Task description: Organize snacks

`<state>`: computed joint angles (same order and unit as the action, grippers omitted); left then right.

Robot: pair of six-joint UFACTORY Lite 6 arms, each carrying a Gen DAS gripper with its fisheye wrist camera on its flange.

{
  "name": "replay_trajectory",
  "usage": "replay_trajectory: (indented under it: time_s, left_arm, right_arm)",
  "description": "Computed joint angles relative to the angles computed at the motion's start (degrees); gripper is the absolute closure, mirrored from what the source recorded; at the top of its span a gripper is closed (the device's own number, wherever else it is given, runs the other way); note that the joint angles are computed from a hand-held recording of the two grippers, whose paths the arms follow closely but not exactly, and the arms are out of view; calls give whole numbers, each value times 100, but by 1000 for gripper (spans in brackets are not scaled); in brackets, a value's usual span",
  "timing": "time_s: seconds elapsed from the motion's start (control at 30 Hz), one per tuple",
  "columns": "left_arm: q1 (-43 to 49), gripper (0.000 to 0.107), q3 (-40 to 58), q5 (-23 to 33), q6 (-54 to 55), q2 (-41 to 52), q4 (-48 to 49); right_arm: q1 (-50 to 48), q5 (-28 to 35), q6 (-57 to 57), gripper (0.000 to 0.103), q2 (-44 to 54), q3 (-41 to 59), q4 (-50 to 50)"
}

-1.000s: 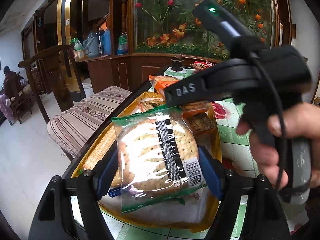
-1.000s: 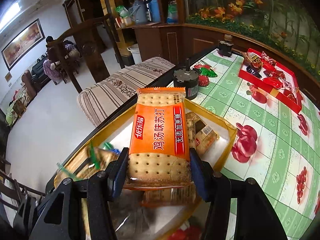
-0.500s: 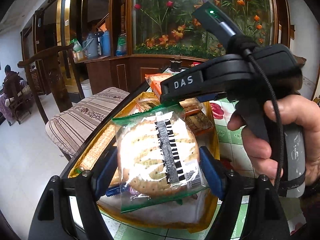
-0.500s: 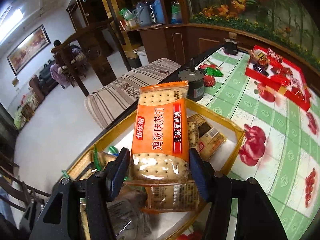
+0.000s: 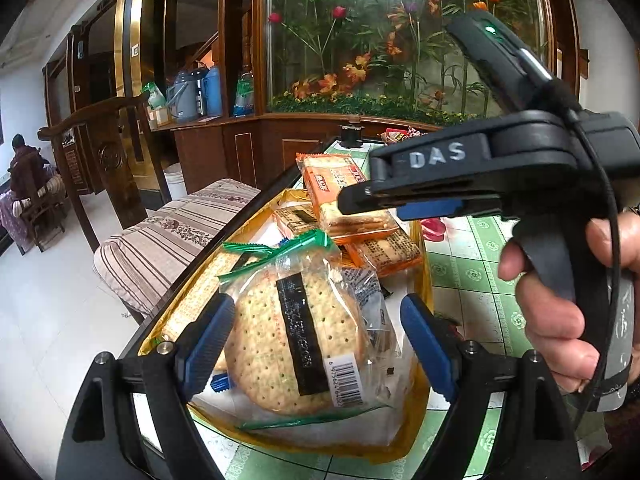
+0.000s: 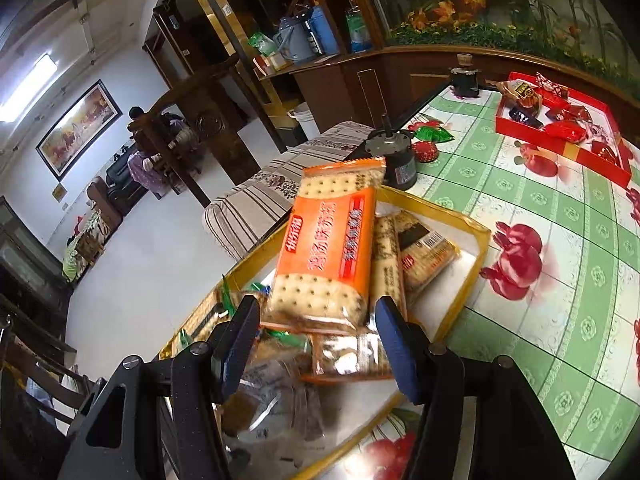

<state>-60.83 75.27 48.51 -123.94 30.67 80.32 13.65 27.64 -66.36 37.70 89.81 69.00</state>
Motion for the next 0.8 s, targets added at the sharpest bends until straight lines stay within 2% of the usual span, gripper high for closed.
replay_trajectory:
  time_s: [0.17,0.47,0.57,0.63,0.8]
  left_arm:
    - [-170,23,163,280,104,95,-96]
    - [-548,22,464,899,195,190,-225]
    - [-727,22,825,1088,303,380,-294]
    - [-800,22,1072,1150,428,517,-322]
    - [-925,21,1724,1261,788,977,-443]
  right_arm:
    - [-318,159,-1162,39,-598,-879,1064]
    - [-1066,394,-3026,38,-1769,-2597,2292]
    - [-1341,480,-3600,38,-2107,-3112,2620]
    - [-1547,544,-4075,31,-2378,-3528,2920]
    - [-1969,626,-5075,30,-2805,-4313,3414]
